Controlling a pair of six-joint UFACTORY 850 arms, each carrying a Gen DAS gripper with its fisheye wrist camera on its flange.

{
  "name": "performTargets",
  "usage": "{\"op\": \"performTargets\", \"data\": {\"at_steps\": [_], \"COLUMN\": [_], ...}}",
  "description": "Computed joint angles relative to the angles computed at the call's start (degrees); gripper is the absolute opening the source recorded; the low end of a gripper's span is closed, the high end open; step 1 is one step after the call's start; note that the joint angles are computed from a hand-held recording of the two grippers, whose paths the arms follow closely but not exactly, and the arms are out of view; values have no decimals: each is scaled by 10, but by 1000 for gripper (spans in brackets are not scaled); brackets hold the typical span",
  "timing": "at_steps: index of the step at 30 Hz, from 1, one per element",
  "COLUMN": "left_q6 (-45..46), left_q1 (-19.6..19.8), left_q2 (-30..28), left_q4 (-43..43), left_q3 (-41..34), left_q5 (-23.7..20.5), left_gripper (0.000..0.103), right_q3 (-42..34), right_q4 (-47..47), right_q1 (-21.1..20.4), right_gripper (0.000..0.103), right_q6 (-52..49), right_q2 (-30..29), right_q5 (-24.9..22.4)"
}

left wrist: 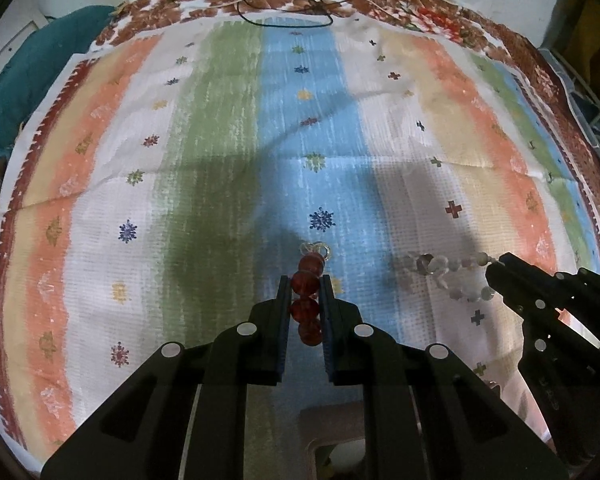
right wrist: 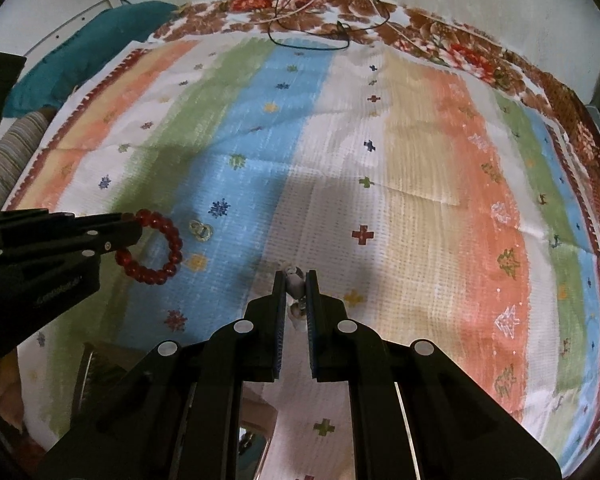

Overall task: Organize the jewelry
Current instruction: 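Lift both held bracelets and carry them over the silver tin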

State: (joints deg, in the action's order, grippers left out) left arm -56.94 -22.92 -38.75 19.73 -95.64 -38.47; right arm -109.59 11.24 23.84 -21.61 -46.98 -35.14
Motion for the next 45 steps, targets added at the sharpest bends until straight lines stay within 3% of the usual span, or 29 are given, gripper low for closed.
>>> {"op": "performTargets", "data": {"at_steps": [45], "left_q6": [-162], "left_q1": [-56], "left_q2": [114], "left_q4": [123], "left_q3": [96], "left_q5": [51], "left_gripper": [13], "right_q3": [175], "right_q4": [163], "right_q1": [-12], "right_gripper": [11], "right_q6": [-139], "right_q2": [145], "right_q5": [88]}}
